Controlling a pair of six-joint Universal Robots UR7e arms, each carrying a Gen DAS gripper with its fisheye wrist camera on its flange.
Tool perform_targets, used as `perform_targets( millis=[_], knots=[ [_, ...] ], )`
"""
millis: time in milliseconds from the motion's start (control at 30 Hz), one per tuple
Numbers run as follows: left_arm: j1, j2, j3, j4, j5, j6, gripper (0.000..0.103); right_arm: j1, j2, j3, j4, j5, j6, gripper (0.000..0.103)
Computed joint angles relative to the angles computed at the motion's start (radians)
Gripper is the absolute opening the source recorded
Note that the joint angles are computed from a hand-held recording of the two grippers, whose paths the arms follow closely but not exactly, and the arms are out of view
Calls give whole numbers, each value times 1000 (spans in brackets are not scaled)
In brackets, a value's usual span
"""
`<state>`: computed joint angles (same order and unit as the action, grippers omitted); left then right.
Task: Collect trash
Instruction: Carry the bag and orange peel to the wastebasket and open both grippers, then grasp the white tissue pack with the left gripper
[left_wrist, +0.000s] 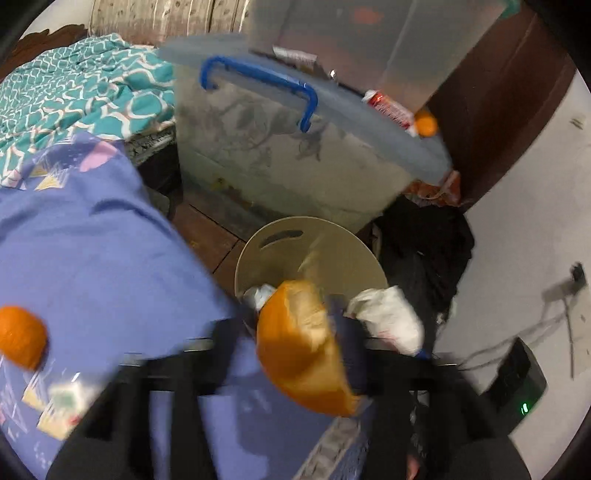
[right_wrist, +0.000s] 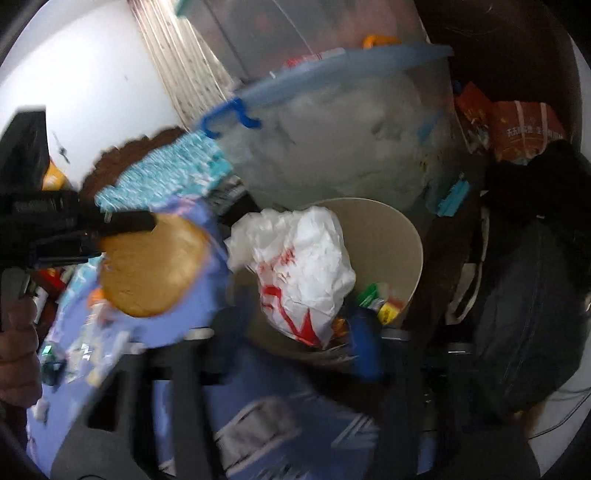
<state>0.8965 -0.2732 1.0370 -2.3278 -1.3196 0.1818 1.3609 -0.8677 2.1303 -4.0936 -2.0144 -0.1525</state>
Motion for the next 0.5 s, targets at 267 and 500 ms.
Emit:
perform_targets(
  millis=[267,500],
  knots=[
    [32,-128,172,-74,-83,22,56,-10,40,60,-172,54,81,70],
    [74,-377,508,-242,-34,128,57,51,128,65,-159,98,133,69]
  ],
)
